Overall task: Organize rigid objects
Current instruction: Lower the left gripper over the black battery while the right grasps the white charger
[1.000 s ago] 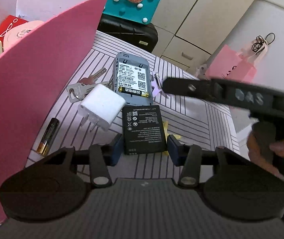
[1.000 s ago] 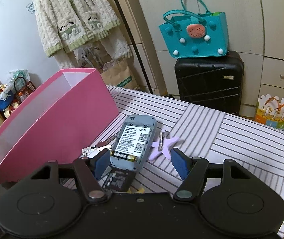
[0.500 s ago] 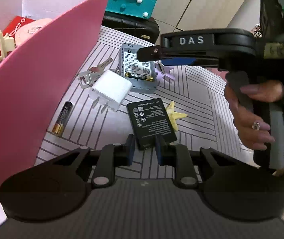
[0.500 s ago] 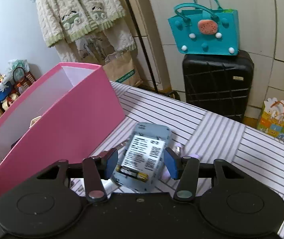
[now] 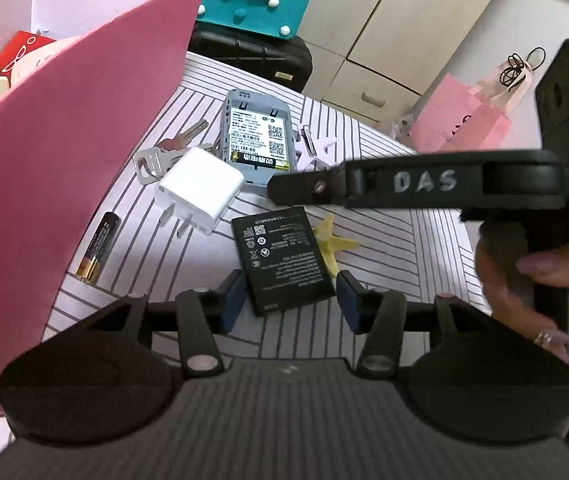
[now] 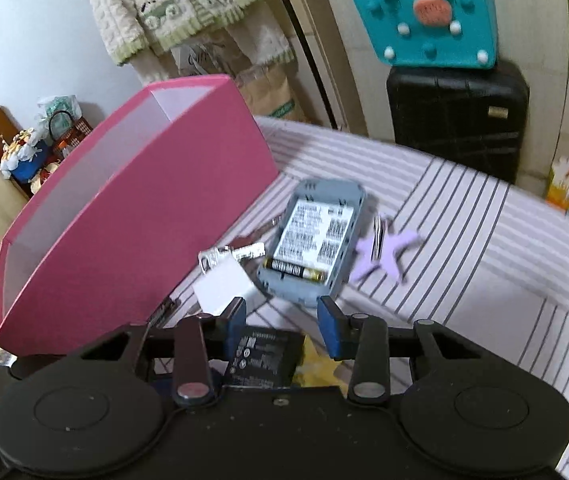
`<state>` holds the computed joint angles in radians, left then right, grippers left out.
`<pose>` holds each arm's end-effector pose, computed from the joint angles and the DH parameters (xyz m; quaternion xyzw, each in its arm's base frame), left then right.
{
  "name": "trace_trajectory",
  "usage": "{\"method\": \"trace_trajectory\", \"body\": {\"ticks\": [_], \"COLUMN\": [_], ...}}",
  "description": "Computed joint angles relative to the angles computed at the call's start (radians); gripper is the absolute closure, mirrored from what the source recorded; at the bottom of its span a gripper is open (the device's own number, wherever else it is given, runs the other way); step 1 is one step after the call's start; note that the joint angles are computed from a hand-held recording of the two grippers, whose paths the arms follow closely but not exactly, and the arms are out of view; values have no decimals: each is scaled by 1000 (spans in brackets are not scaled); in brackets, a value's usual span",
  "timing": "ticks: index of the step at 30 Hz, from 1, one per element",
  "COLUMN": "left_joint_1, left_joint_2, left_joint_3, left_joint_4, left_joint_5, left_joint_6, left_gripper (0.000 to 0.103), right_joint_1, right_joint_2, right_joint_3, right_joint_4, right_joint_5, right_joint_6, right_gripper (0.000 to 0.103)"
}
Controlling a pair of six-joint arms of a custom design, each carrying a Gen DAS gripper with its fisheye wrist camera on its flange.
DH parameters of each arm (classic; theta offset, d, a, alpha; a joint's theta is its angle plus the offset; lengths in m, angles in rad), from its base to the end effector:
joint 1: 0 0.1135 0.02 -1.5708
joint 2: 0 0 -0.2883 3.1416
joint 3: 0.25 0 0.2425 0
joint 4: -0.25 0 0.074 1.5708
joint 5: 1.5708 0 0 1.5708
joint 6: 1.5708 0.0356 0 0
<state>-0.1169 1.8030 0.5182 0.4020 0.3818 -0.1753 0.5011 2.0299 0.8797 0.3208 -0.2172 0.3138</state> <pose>0.2747 -0.0456 0.1029 0.0370 0.9258 -0.2249 0.3016 0.3225 0.1854 0.1017 -0.1257 0.9189 0.2355 0.2906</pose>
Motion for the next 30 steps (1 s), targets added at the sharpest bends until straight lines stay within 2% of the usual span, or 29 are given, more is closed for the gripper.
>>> {"method": "trace_trajectory", "body": {"ticks": [2,5,7,11,13,16,18,19,21,22,24,25,26,27,28,30], "left_joint_1": [-7,-9,-13,-30,-41,-60,-83,-82,-69,-63,-40,-27,-13,0,1,-1], "left_joint_2": [7,-1,-7,-17,-28,-48,-75,-84,-92,-96,-101,-103,-105,-109,-114,-114], "left_joint_3": [1,-17,-30,-42,-49,-60,-64,-64,-66,-69,-61,-57,-51,-46,-45,-54], "left_joint_4": [11,28,39,45,42,20,-23,-38,-57,-59,-82,-93,-104,-112,-116,-100], "left_joint_5": [-12,-27,-42,-77,-102,-154,-239,-256,-257,-260,-231,-203,-175,-150,-153,-162], "left_joint_6": [2,5,6,12,20,81,118,126,159,169,207,231,242,250,259,286], "left_gripper": [53,50,50,41,40,40,39,35,34,34,39,50,70,81,86,86], "right_joint_1": [-3,-4,-7,-10,-10,9,17,27,61,66,61,64,67,73,78,88], "right_joint_2": [16,19,16,12,17,12,1,-9,-31,-37,-42,-44,-43,-39,-30,-16], "right_joint_3": [3,-13,-27,-52,-50,-55,-64,-65,-59,-55,-55,-60,-58,-53,-46,-26], "right_joint_4": [-3,17,30,52,52,37,31,19,-11,-11,18,46,61,71,81,82], "right_joint_5": [-16,-33,-38,-75,-86,-84,-105,-88,6,19,-10,-5,6,18,26,34], "right_joint_6": [6,24,41,68,79,76,72,65,40,25,-3,-27,-53,-77,-100,-129], "right_gripper": [72,82,84,86,86,87,87,87,85,83,83,80,74,72,70,65]}}
